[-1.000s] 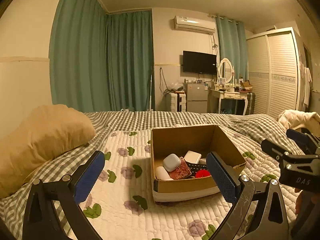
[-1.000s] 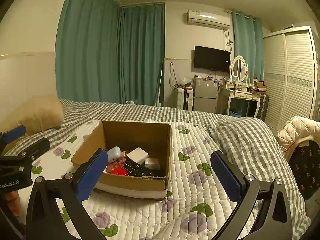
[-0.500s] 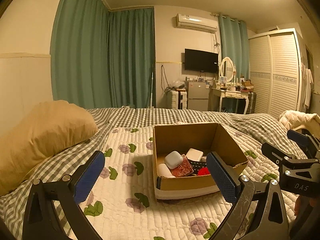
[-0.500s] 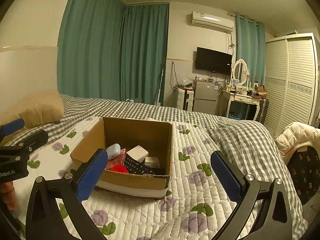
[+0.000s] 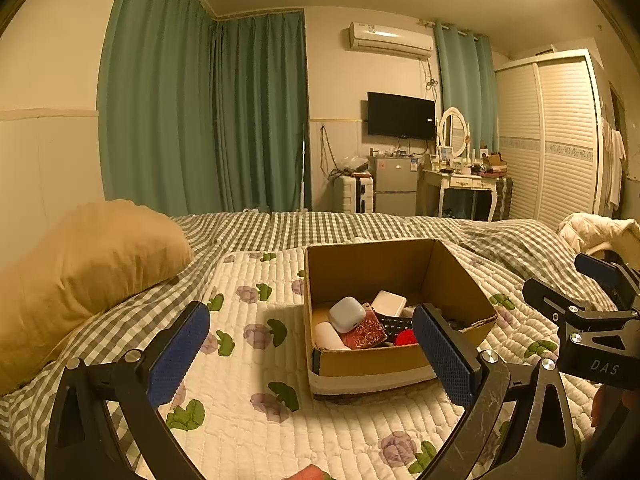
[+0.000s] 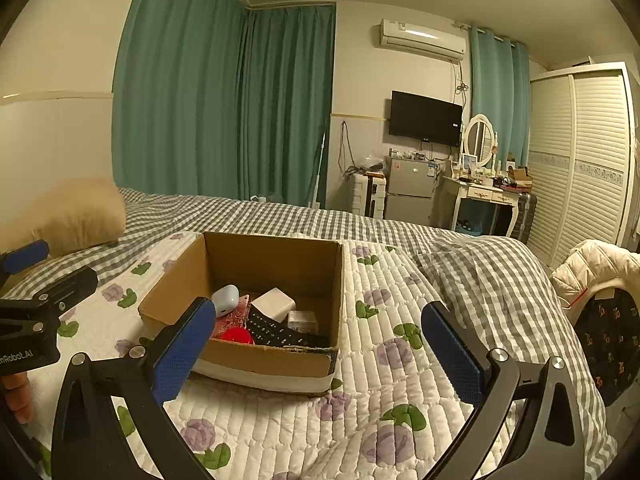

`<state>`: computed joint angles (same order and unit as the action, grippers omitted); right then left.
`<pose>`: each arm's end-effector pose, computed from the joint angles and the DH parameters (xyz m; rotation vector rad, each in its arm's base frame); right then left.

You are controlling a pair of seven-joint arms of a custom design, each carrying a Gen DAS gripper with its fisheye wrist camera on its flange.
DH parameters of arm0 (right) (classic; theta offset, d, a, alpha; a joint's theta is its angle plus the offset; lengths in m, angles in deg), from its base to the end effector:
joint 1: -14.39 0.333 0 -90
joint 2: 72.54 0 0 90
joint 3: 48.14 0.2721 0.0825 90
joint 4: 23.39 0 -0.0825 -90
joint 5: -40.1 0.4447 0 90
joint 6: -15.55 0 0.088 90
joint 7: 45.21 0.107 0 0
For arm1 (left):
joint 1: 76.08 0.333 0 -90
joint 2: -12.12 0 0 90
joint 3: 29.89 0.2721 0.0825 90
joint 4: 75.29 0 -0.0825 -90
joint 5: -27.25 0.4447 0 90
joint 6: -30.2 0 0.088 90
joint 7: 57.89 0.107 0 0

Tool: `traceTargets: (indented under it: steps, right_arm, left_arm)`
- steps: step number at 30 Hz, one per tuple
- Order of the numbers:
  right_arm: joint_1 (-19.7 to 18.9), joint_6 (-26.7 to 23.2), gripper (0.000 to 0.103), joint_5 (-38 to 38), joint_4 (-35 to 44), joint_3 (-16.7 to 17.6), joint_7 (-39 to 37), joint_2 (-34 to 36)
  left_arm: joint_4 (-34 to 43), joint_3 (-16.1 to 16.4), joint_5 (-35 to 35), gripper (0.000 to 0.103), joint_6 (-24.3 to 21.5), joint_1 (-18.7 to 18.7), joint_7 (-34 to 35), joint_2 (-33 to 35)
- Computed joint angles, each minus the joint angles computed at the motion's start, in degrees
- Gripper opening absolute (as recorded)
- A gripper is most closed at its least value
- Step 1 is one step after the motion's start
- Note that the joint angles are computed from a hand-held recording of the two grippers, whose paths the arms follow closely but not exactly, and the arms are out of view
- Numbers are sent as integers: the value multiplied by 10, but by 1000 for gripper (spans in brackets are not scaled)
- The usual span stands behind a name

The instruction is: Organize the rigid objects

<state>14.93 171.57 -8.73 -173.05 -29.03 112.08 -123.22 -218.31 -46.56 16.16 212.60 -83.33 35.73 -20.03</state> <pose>0.4058 0.1829 0.5575 -1.3609 1.6254 -1.1817 0.4618 -0.2008 0.5643 -1.2142 1.7305 -1.1966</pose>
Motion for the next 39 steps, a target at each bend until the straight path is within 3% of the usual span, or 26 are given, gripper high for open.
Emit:
traceTargets:
  steps: [39]
  right_arm:
    - [5,-8,103,9,1,-5,-13,5]
  left_arm:
    - [3,11,-1,103,-10,-10,4,2]
